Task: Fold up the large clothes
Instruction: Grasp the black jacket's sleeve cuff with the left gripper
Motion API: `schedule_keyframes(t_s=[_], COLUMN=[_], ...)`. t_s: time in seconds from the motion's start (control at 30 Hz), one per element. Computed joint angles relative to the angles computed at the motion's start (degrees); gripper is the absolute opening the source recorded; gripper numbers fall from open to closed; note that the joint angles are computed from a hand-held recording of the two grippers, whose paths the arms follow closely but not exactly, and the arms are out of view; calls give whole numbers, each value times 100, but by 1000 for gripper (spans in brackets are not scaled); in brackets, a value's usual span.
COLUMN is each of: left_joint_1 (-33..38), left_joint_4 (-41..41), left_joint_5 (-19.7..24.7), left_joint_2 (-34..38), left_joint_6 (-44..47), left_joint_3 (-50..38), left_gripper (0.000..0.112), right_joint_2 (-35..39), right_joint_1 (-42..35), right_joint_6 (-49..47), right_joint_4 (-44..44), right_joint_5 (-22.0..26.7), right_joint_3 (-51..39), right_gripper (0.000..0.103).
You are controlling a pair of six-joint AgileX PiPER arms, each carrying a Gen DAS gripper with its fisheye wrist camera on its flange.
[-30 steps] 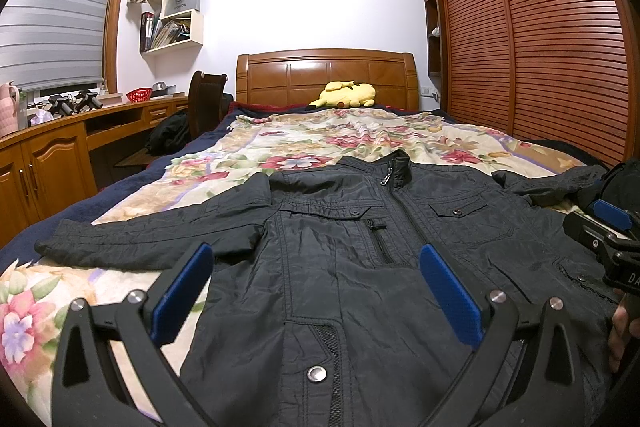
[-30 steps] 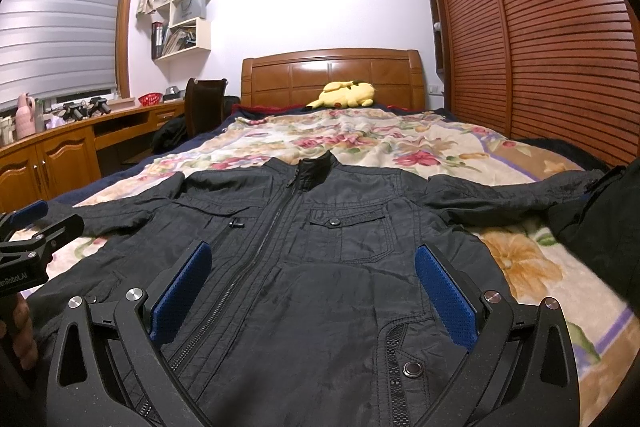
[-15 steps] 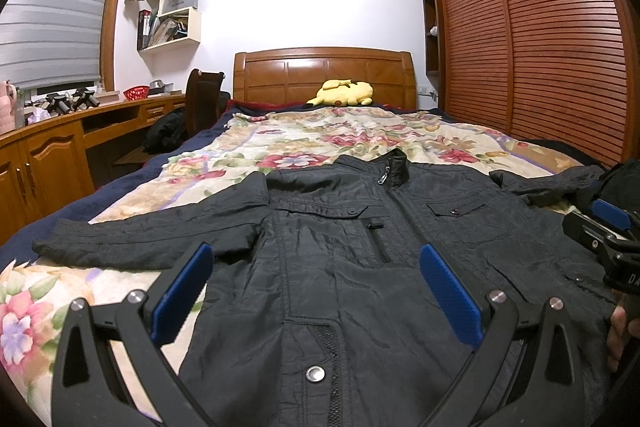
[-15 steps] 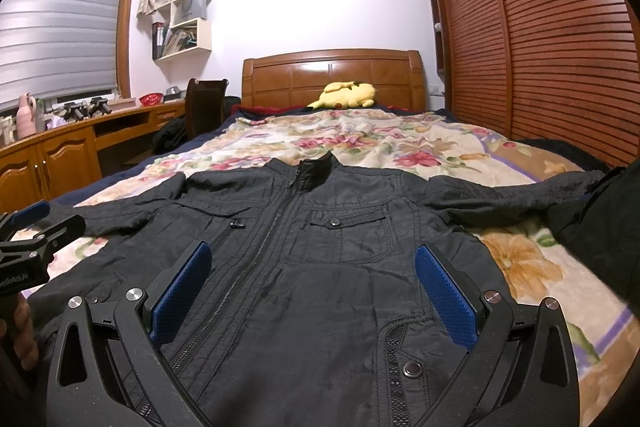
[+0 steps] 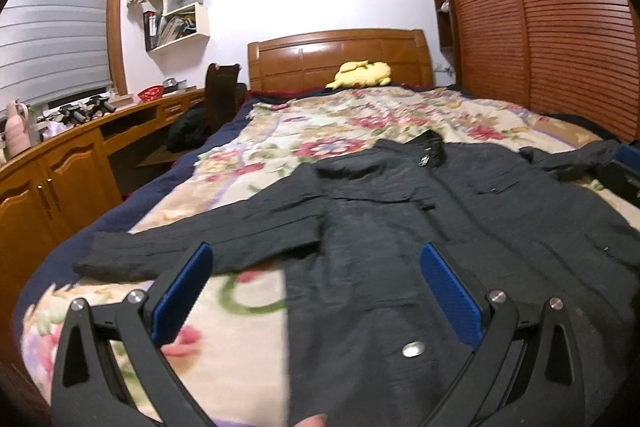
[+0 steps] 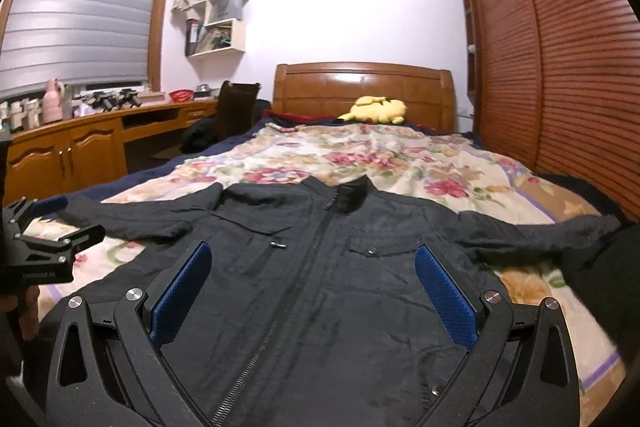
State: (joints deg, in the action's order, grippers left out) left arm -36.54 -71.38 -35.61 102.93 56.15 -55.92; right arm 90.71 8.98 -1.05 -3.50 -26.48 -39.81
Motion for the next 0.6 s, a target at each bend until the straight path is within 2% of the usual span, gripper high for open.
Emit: schedule_keyframes(t_s=[0.2, 0.27, 0.4, 0.5, 0.6], left_joint_1=[713, 998, 1419, 1808, 2451], left_joint_4=[568, 1092, 1048, 1253, 1802], left_joint_5=[356, 440, 638, 853, 1465], left_joint_2=[-419, -528, -625, -723, -841], left_joint_6=[-182, -539, -45, 3, -295], left_joint_3=[491, 728, 881, 1009, 1036], left_gripper=[103, 103, 103, 103, 103], right_joint_2=[255, 334, 538, 644, 774], right_joint_1=[501, 643, 920, 1008, 1120], right_joint_6=[-123, -63, -103, 67, 277], right_joint_4=[152, 122, 226, 94, -83], right_joint_5=[406, 490, 675, 788, 875], right_joint_3=[-529, -653, -919, -1037, -1150], right_gripper=[103, 103, 103, 103, 103])
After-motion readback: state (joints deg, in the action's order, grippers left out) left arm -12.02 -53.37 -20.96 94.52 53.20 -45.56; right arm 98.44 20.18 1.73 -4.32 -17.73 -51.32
